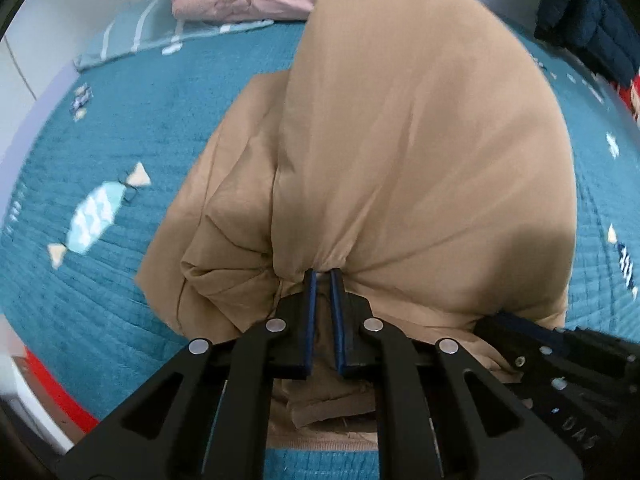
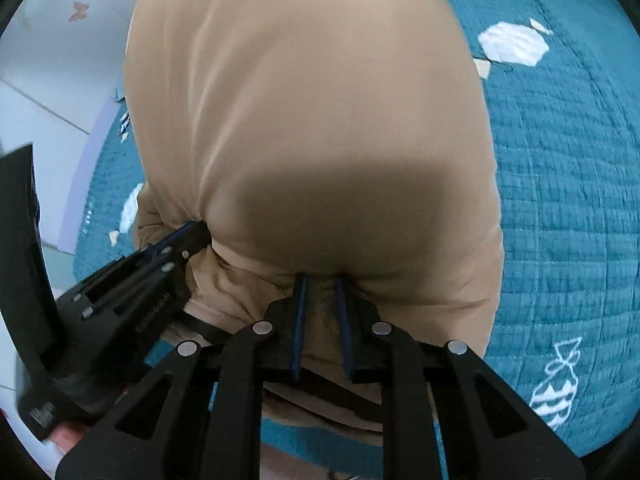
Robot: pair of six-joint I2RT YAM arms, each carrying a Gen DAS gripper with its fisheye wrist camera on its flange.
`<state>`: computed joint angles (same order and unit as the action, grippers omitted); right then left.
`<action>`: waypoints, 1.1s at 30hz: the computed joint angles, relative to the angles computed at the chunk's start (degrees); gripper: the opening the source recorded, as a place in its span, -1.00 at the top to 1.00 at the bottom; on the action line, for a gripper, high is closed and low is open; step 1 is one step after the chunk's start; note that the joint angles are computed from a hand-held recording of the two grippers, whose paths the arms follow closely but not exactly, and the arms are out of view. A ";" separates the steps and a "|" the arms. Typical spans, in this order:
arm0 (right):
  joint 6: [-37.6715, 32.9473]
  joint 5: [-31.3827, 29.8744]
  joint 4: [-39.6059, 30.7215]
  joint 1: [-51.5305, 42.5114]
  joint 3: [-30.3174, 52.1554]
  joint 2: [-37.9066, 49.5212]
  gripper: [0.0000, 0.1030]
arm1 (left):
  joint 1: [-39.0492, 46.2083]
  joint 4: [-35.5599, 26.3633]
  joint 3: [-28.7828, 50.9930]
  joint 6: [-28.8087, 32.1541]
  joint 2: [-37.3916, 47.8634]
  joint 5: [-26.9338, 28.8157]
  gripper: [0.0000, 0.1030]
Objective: Fold large clothes
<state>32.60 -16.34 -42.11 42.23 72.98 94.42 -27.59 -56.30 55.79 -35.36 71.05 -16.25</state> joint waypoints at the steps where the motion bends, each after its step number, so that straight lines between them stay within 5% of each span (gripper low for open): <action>1: 0.03 -0.27 -1.27 -0.28 0.29 -0.97 0.74 | -0.86 -1.16 0.80 -0.50 0.11 -0.58 0.83; 9: -2.04 -1.68 -10.04 0.34 1.69 -4.30 0.64 | -7.01 -11.59 8.09 -5.67 -2.16 -3.48 0.81; 15: 0.96 -3.83 2.23 -0.79 -7.30 -0.88 0.72 | -2.07 -4.03 0.52 -2.74 0.88 2.22 0.83; 23: 1.09 -8.10 -2.72 -4.50 -3.58 -6.01 0.63 | -1.42 -8.46 5.15 -4.25 -3.14 2.13 0.81; 26: -2.90 -3.79 -6.50 -7.50 2.53 -8.39 0.63 | -1.92 -12.14 11.77 -5.00 -4.54 -1.02 0.81; 29: -6.13 -1.08 -9.05 -10.61 10.05 -5.76 0.63 | 1.56 -8.64 15.97 -1.23 -4.65 3.78 0.80; 33: -5.43 3.46 -5.23 -10.36 13.55 -1.06 0.63 | 4.72 -4.14 19.88 2.37 5.87 3.25 0.80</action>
<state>27.17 -12.88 -47.33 31.87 86.53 93.36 -22.87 -60.44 75.67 -32.99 76.92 -13.00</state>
